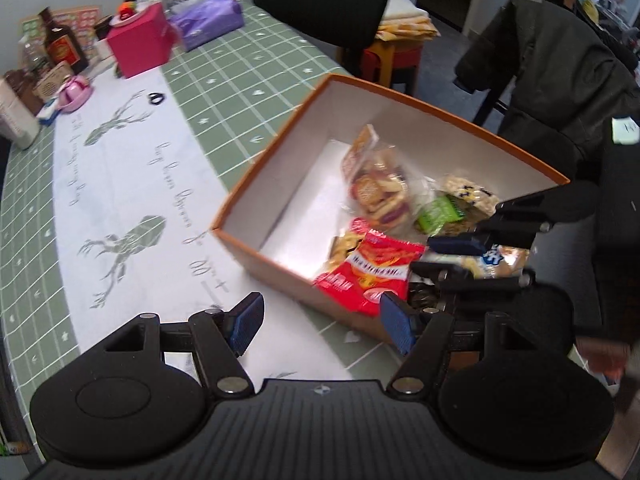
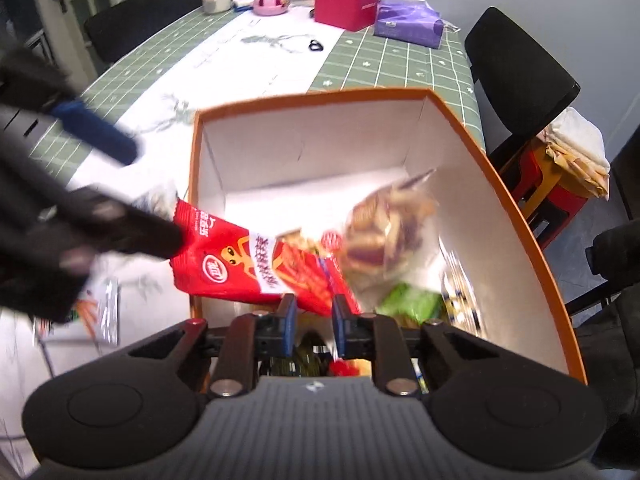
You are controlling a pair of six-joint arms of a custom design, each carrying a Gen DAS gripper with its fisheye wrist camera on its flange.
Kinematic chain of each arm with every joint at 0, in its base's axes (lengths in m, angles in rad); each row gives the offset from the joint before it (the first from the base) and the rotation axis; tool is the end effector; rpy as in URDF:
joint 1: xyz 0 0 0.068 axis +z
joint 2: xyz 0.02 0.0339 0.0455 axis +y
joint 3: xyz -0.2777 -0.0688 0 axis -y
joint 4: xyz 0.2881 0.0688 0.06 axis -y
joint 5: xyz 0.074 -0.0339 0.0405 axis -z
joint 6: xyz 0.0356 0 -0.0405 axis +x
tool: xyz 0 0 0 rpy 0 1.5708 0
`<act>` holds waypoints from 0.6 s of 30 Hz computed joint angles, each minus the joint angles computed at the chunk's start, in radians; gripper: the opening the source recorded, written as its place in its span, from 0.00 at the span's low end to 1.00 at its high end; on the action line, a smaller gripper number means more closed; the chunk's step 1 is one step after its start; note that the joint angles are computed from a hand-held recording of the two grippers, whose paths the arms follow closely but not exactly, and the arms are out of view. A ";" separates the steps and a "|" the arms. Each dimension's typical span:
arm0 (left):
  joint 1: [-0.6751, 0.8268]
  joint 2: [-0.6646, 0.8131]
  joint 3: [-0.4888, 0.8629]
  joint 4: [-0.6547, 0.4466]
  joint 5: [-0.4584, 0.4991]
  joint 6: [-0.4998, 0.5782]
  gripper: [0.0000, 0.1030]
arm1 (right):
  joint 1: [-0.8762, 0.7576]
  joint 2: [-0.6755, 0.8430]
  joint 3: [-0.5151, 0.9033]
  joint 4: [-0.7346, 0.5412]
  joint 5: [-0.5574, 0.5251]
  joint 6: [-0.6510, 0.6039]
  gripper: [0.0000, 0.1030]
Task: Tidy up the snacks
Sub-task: 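Withdraw both tools from the box toward the remaining snacks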
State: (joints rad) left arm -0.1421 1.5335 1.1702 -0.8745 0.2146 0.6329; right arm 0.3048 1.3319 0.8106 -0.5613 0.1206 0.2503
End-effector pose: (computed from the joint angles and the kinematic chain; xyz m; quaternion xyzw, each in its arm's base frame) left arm 0.3314 -0.0551 0.2419 0.3869 0.9011 -0.0624 0.1855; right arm 0.2734 0.0815 0.1953 -0.0118 0.9686 0.0099 0.2480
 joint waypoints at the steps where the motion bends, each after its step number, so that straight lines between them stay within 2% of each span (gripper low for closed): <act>1: 0.018 -0.002 0.000 -0.001 -0.001 0.011 0.76 | -0.003 0.023 0.011 0.013 0.001 0.008 0.16; 6: 0.104 -0.009 -0.009 -0.017 0.007 0.074 0.76 | 0.002 0.070 0.027 0.057 -0.011 0.049 0.17; 11: 0.182 -0.010 -0.021 -0.053 0.006 0.154 0.76 | 0.039 0.094 0.082 -0.039 0.058 0.043 0.17; 18: 0.297 -0.022 -0.097 -0.076 -0.003 0.339 0.76 | 0.079 -0.051 0.030 -0.111 0.081 0.046 0.20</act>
State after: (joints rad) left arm 0.1548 1.5118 1.0734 -0.9503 0.2118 0.9723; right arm 0.3834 1.2811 0.8406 -0.6725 0.2013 0.2966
